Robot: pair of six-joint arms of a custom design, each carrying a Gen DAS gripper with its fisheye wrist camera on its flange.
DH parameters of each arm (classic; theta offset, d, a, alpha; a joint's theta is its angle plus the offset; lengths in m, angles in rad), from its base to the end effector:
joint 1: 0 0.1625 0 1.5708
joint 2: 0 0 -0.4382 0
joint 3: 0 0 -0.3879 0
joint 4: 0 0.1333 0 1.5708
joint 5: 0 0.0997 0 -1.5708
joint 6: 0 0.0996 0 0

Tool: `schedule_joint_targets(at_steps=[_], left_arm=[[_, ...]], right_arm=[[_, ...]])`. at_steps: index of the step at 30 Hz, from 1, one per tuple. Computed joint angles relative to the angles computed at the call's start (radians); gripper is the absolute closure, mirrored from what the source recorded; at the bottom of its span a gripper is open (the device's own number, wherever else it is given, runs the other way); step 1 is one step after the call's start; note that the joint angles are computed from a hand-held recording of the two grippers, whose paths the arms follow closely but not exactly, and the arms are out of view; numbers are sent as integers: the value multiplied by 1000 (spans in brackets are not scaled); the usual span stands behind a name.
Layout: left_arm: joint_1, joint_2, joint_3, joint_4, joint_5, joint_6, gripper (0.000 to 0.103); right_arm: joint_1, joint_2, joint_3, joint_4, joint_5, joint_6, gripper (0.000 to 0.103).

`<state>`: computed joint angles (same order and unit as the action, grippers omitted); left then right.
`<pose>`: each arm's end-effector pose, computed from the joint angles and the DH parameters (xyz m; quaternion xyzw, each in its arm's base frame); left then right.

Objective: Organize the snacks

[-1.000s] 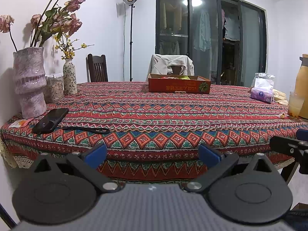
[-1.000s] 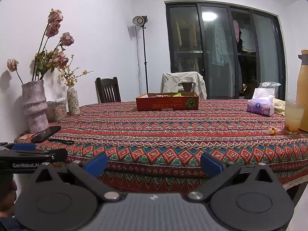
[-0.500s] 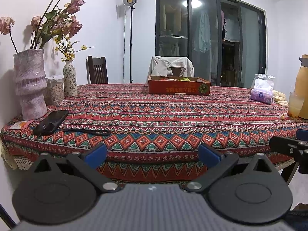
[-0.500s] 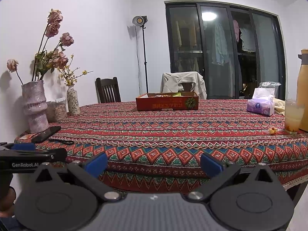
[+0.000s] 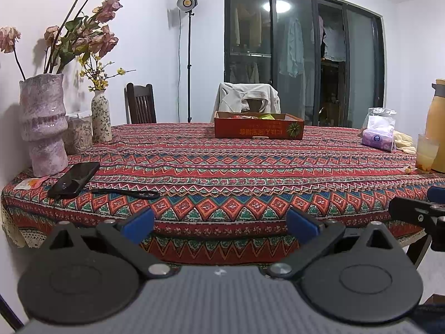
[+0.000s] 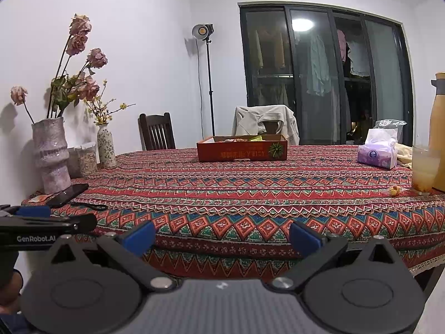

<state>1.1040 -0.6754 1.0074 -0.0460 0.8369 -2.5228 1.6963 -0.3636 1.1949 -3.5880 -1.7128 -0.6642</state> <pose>-0.1596 -0.7611 0.1935 0.2020 0.7510 -0.5358 0.3289 0.2184 -0.7786 0.0871 0.2816 -0.7788 0.5216 0.2050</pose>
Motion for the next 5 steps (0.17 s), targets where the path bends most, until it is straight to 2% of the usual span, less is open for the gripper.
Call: schedule_joint_targets(at_steps=[3, 5], left_arm=[[-5, -8, 24, -42, -9, 30, 0], [-3, -5, 17, -28, 1, 30, 0]], right_arm=[[0, -1, 1, -2, 2, -1, 0], [-1, -2, 2, -1, 4, -2, 0]])
